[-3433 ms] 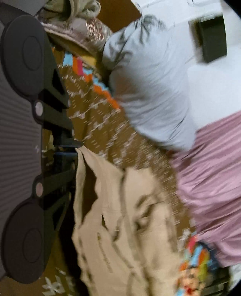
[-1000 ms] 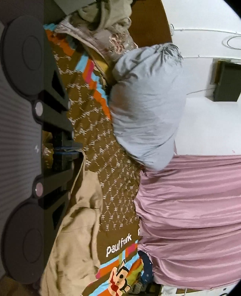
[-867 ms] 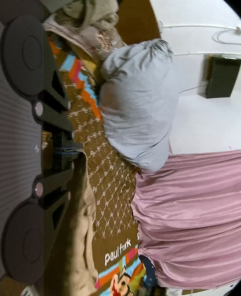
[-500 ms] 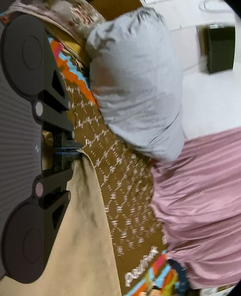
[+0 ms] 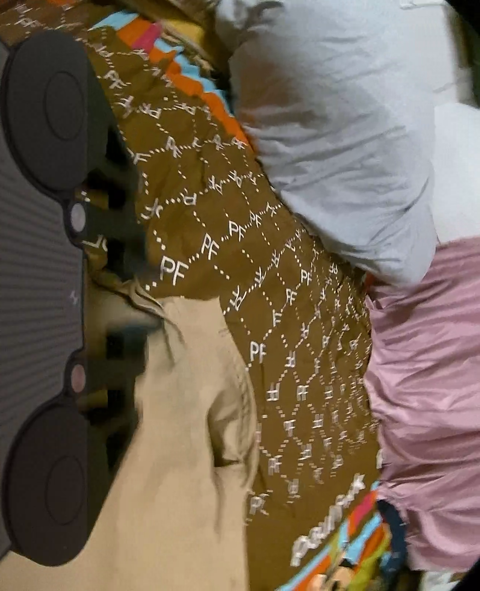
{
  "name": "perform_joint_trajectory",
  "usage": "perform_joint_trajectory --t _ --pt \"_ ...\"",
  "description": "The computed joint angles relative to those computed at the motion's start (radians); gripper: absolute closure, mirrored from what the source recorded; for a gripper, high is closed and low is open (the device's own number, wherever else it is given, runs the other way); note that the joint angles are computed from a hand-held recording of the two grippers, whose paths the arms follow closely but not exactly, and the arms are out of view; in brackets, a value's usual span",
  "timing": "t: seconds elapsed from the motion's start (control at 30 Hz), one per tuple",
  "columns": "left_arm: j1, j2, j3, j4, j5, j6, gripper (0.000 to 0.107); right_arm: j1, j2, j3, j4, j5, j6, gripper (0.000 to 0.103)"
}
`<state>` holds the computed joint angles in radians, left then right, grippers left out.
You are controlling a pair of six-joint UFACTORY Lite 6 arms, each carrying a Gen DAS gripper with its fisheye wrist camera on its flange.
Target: Fold large clothes
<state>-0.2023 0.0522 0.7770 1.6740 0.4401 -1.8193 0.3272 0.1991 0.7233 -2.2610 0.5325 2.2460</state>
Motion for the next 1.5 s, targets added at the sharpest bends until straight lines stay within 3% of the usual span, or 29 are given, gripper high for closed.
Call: perform_joint_trajectory --t 0.03,0.07,0.17,0.23,0.33,0.43,0.53,0.6,0.7,0.83,0.97,1.07,1.17,1.23,1.3,1.37,1.43,1.5 --pt "0.014 -0.058 -0.034 -0.003 -0.019 -0.012 0.016 0.002 -0.052 -0.031 -0.010 -0.005 0.039 0.059" --pt "0.020 -0.129 -0.080 0.029 -0.026 -0.066 0.013 0.016 -0.108 -0.065 -0.011 0.001 0.071 0.045" --pt "-0.005 -0.294 -0.175 -0.034 -0.031 -0.058 0.010 0.119 -0.256 -0.171 -0.012 0.093 0.164 0.020" --pt "-0.070 -0.350 -0.203 -0.104 -0.012 -0.055 0.007 0.212 -0.273 -0.187 -0.028 0.146 0.223 0.012" --pt "-0.185 -0.342 -0.222 -0.054 -0.004 -0.151 0.004 0.352 -0.149 -0.095 -0.064 0.179 0.237 0.002" --pt "-0.304 -0.178 -0.183 0.090 0.090 -0.287 0.004 0.462 0.064 0.062 -0.027 0.244 0.140 0.002" --pt "-0.354 0.032 -0.121 0.177 0.198 -0.375 0.004 0.497 0.244 0.221 0.152 0.252 0.036 0.003" --pt "-0.324 0.110 -0.105 0.270 0.180 -0.472 0.004 0.454 0.275 0.250 0.208 0.166 0.119 0.003" --pt "-0.244 0.175 -0.084 0.418 0.081 -0.634 0.004 0.369 0.283 0.243 0.108 0.026 0.304 0.002" --pt "-0.200 0.224 -0.068 0.547 0.061 -0.748 0.004 0.361 0.341 0.283 0.091 0.023 0.324 0.001" --pt "-0.197 0.221 -0.085 0.597 0.082 -0.805 0.004 0.342 0.326 0.249 -0.016 0.019 0.443 0.001" --pt "-0.223 0.137 -0.142 0.548 0.105 -0.788 0.006 0.296 0.132 0.079 -0.163 0.014 0.612 0.005" --pt "-0.240 0.021 -0.222 0.609 0.136 -0.844 0.005 0.306 -0.020 -0.073 -0.009 0.126 0.411 0.003" --pt "-0.278 0.033 -0.208 0.487 0.208 -0.740 0.004 0.317 -0.044 -0.116 0.157 0.213 0.201 0.002" --pt "-0.288 0.091 -0.159 0.338 0.261 -0.621 0.004 0.298 -0.010 -0.130 0.240 0.259 0.118 0.002" --pt "-0.238 0.117 -0.150 0.327 0.238 -0.628 0.004 0.211 0.024 -0.146 0.187 0.192 0.201 0.001" --pt "-0.162 0.134 -0.156 0.423 0.181 -0.732 0.004 0.076 -0.017 -0.182 -0.001 0.042 0.411 0.001" --pt "-0.103 0.165 -0.149 0.560 0.131 -0.849 0.004 0.020 -0.012 -0.197 -0.169 0.032 0.576 0.001"
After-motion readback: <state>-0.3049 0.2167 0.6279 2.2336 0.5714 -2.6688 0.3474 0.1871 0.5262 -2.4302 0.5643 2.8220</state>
